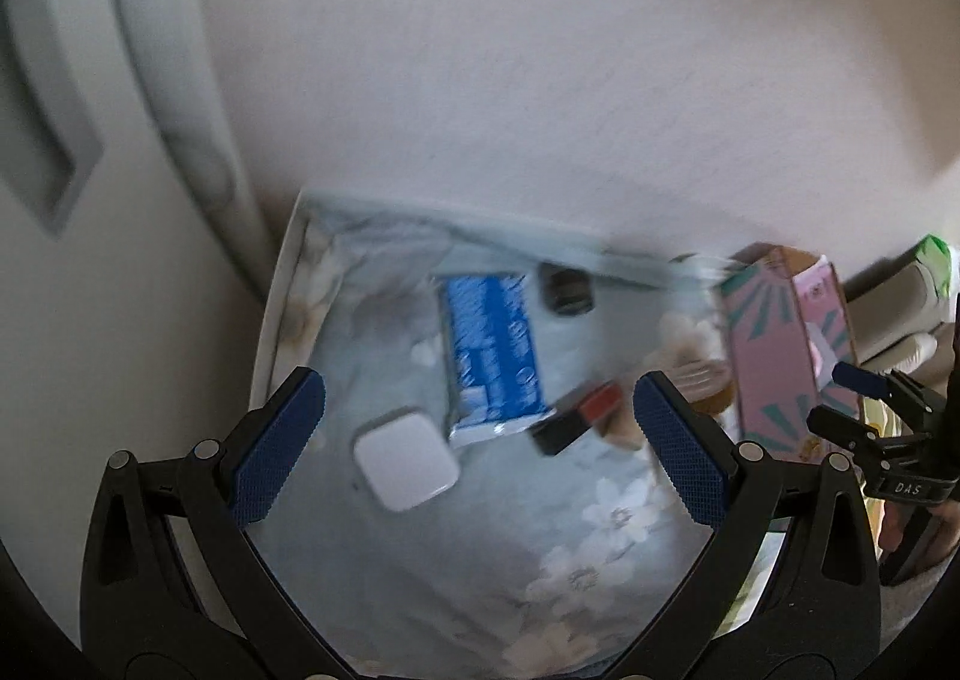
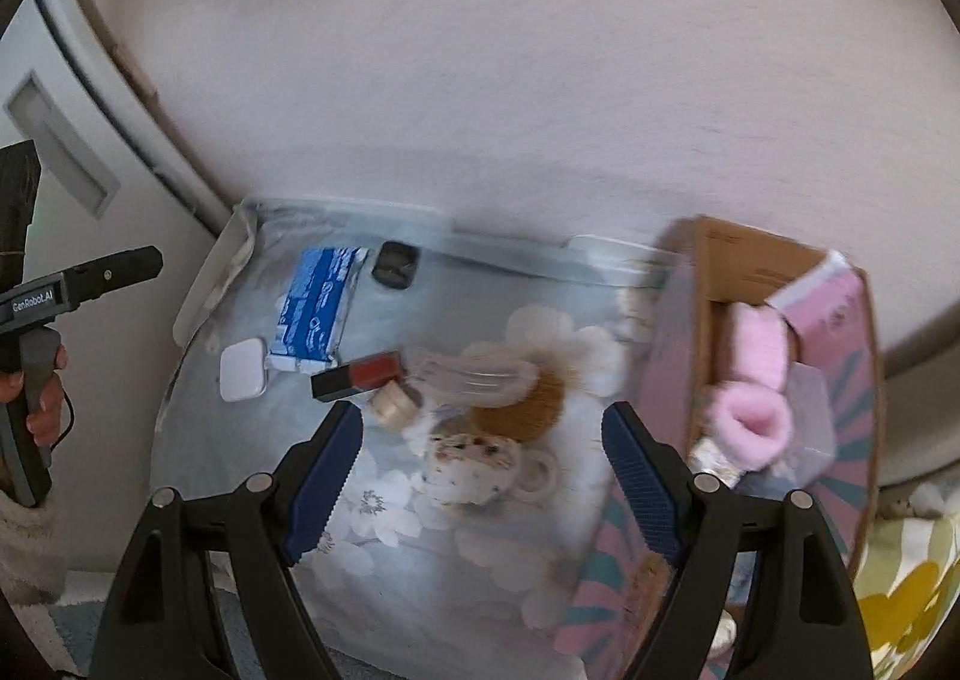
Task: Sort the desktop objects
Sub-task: 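Grasp the blue wet-wipe pack with left tool while right tool grasps brown plush bear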
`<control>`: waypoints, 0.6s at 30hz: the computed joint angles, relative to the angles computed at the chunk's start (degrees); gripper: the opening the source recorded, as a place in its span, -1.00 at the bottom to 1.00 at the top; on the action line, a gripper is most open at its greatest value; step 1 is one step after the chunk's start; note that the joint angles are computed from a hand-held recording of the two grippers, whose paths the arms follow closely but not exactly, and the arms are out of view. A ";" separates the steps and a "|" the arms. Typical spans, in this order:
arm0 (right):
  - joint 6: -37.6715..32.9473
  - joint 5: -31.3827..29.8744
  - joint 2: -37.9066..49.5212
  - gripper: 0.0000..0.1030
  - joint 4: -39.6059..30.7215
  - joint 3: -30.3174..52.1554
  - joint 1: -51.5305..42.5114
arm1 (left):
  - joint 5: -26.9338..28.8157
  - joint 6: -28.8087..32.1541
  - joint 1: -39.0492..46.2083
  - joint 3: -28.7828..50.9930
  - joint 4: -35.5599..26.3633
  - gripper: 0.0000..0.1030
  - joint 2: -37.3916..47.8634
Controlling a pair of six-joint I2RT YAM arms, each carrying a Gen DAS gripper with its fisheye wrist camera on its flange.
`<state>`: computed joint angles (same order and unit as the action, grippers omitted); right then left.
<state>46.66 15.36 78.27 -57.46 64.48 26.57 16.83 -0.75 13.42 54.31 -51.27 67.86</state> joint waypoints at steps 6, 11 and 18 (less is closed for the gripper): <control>-13.50 -3.28 7.76 0.54 6.11 -1.43 -4.21 | -1.01 -0.68 -2.83 -4.76 6.82 0.99 6.53; -22.03 -6.59 14.60 0.54 9.72 -2.83 -9.64 | -4.39 -4.87 -9.73 -5.66 17.49 0.96 18.21; -17.61 -5.93 16.52 0.54 14.15 -7.72 -10.40 | -5.77 -10.63 -13.71 -5.83 24.93 0.94 27.51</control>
<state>29.05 9.43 94.79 -43.31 56.76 16.17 11.06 -11.38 -0.29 48.48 -26.34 95.38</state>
